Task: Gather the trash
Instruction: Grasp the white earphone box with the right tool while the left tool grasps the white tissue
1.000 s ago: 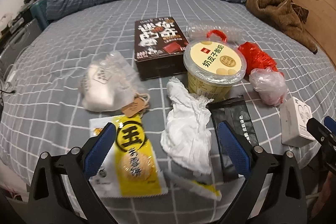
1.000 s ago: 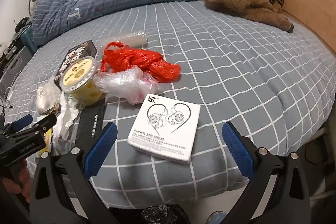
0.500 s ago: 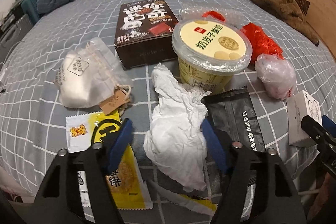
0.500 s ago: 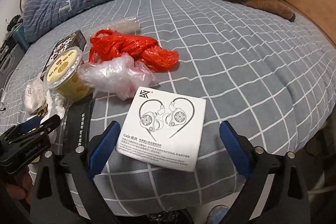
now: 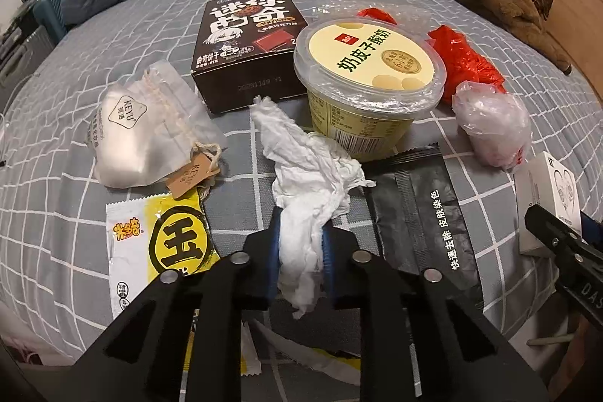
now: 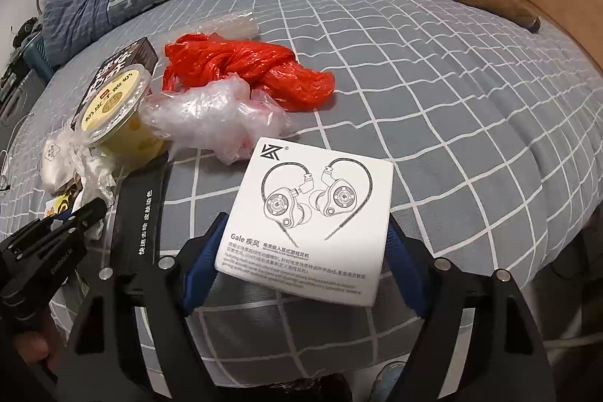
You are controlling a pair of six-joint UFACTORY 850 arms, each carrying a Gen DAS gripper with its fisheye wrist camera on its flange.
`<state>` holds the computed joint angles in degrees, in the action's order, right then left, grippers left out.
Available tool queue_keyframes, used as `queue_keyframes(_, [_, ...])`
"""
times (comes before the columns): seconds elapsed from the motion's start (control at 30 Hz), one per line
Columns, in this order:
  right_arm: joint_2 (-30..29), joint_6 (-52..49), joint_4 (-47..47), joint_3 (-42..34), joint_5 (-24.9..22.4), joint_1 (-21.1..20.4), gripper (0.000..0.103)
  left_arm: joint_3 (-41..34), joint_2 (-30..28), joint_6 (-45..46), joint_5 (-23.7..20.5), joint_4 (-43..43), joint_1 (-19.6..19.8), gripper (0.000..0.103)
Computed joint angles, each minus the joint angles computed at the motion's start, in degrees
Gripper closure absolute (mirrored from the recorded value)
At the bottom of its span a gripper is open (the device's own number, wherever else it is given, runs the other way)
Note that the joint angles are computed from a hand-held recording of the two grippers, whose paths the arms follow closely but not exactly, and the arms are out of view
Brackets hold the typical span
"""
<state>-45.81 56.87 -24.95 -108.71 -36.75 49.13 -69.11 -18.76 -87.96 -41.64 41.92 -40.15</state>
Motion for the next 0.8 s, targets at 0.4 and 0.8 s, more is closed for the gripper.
queue_keyframes(0.4, [1.9,2.2,-3.7,1.3,-0.5,0.9,0.029,0.4,1.8,-2.0,-1.2,1.5,-1.3,0.088])
queue_keyframes(0.8, [4.8,4.8,-8.5,3.7,0.0,2.1,0.031,2.1,5.7,-5.8,-4.7,5.6,-3.7,0.088])
